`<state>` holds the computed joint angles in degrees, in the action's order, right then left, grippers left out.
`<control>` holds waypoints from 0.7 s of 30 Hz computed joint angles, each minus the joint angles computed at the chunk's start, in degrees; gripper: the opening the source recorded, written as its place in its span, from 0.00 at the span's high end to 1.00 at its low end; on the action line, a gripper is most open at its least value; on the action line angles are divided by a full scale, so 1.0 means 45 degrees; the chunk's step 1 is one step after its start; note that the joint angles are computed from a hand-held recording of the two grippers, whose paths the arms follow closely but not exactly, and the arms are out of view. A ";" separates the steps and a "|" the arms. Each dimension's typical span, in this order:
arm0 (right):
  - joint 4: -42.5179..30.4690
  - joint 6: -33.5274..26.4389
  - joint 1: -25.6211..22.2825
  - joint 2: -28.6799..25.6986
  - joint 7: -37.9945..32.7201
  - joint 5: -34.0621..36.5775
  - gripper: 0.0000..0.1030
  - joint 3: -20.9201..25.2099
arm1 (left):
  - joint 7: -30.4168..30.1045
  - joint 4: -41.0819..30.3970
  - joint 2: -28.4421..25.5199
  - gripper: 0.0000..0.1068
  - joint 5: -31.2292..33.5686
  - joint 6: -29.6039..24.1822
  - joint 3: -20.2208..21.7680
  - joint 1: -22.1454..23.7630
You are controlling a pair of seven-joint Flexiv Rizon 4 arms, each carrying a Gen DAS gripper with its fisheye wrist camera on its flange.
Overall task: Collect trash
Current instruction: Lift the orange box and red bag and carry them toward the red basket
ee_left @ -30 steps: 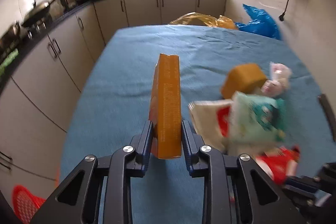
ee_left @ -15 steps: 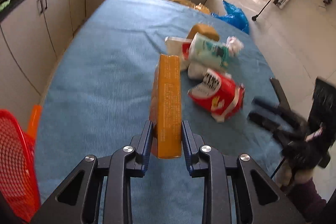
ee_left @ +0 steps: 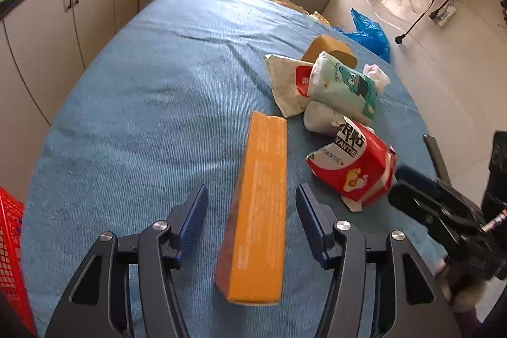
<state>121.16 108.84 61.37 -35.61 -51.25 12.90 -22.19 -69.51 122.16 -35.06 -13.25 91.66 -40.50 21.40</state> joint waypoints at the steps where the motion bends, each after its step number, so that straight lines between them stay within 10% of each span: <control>1: 0.0047 0.0170 -0.0377 0.0053 0.0134 0.0029 0.27 0.0477 | -0.0032 0.0028 0.0026 0.47 0.0044 0.0167 0.0138 -0.0140; 4: -0.0123 0.0201 -0.1473 0.0050 0.0446 -0.0068 0.26 0.1618 | -0.0175 0.0100 0.0272 0.80 0.0370 0.0446 0.0950 -0.0834; 13: -0.1967 0.1144 -0.4881 -0.1209 0.2190 -0.0729 0.23 0.4747 | -0.0987 0.2203 0.0252 0.80 0.1708 0.1886 -0.2005 0.2474; 15: -0.2130 0.0956 -0.4822 -0.1261 0.2251 -0.0849 0.39 0.4696 | -0.1411 0.2586 0.0362 0.80 0.2097 0.2161 -0.2320 0.2937; 17: -0.2158 0.1072 -0.5681 -0.1422 0.2797 -0.2093 0.79 0.5525 | -0.1779 0.2898 0.0456 0.79 0.2500 0.2365 -0.2536 0.3350; 21: -0.1862 0.1076 -0.4693 -0.1081 0.2256 -0.1441 0.87 0.4934 | -0.2550 0.3493 0.0600 0.79 0.3319 0.2860 -0.2952 0.4298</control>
<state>112.78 113.68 40.25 -40.47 -41.09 6.42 0.01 -80.98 137.88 -32.35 1.69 104.53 -53.78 40.74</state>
